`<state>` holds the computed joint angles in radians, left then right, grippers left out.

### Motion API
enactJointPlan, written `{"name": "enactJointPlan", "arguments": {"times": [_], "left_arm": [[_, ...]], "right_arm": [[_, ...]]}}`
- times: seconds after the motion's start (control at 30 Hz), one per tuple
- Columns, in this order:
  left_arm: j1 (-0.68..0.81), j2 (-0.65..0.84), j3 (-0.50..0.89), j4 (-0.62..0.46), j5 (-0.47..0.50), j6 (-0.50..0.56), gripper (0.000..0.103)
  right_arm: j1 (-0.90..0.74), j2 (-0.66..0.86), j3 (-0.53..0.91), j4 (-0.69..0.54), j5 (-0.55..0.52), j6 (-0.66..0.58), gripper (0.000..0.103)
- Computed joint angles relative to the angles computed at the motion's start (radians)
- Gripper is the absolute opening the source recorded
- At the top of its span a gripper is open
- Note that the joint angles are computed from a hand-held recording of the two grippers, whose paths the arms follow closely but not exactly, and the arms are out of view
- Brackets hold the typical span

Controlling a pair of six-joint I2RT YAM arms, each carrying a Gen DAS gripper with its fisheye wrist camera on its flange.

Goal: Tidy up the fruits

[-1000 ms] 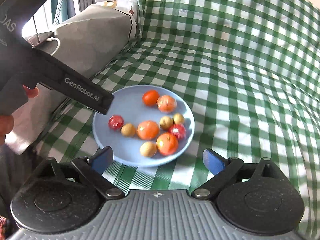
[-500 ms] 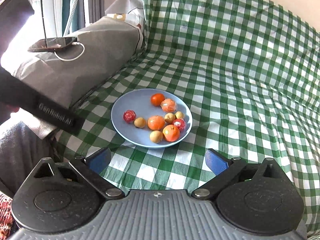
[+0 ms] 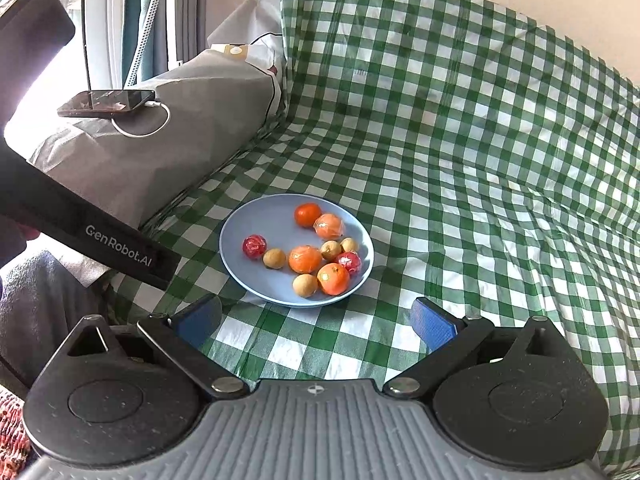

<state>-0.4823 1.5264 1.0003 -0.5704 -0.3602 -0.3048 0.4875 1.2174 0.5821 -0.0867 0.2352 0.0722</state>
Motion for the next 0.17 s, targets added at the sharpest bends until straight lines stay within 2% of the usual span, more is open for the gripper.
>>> {"name": "enactJointPlan", "arguments": {"times": [0.17], "left_arm": [[-0.002, -0.008, -0.002, 0.004, 0.004, 0.008, 0.103]], "right_arm": [[0.002, 0.0, 0.001, 0.001, -0.001, 0.001, 0.1]]}}
